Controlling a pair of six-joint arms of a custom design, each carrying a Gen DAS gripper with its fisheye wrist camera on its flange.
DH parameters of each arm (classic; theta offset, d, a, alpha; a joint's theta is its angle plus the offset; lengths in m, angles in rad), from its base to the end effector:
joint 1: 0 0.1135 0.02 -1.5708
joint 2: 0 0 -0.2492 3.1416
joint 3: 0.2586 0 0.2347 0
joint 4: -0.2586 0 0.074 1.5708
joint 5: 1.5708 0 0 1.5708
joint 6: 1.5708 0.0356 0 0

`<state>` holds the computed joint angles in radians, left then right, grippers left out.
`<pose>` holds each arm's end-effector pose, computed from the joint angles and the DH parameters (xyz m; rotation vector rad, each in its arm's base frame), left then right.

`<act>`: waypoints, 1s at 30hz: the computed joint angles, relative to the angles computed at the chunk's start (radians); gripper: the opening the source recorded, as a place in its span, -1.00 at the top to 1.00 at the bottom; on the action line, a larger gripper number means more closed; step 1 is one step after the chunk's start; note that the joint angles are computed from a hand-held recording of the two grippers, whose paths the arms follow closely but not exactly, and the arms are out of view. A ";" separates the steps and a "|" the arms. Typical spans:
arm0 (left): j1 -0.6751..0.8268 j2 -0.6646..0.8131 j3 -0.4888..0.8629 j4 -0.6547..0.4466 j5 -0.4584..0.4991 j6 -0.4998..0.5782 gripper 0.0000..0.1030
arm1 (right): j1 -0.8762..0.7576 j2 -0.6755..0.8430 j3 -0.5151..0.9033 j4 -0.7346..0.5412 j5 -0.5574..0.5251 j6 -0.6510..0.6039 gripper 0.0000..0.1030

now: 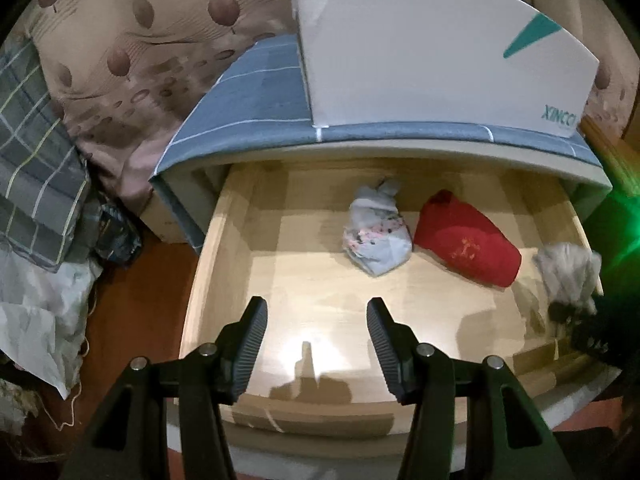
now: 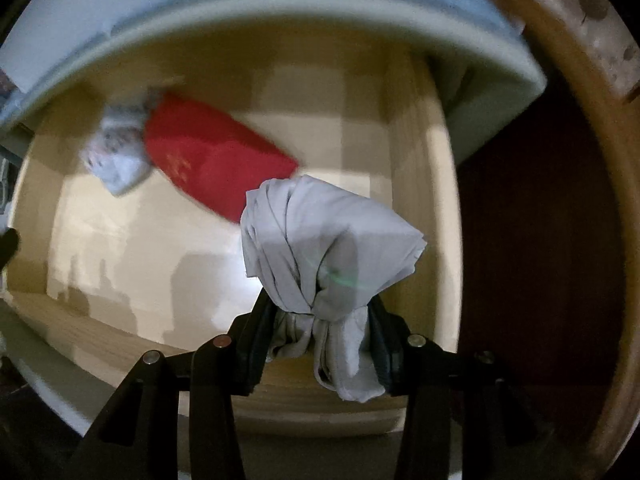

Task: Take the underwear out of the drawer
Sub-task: 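Lift the grey drawstring cloth and carry it over the white box with the right gripper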

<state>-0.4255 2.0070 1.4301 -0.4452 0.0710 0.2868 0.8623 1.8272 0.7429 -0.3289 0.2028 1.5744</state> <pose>0.3681 -0.1696 0.1725 0.9293 2.4235 -0.1426 0.1742 0.1923 0.0745 1.0310 2.7055 0.1129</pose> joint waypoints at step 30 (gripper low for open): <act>0.020 0.030 0.051 -0.066 0.022 -0.036 -0.03 | -0.129 -0.516 0.283 -0.668 0.236 -0.161 0.22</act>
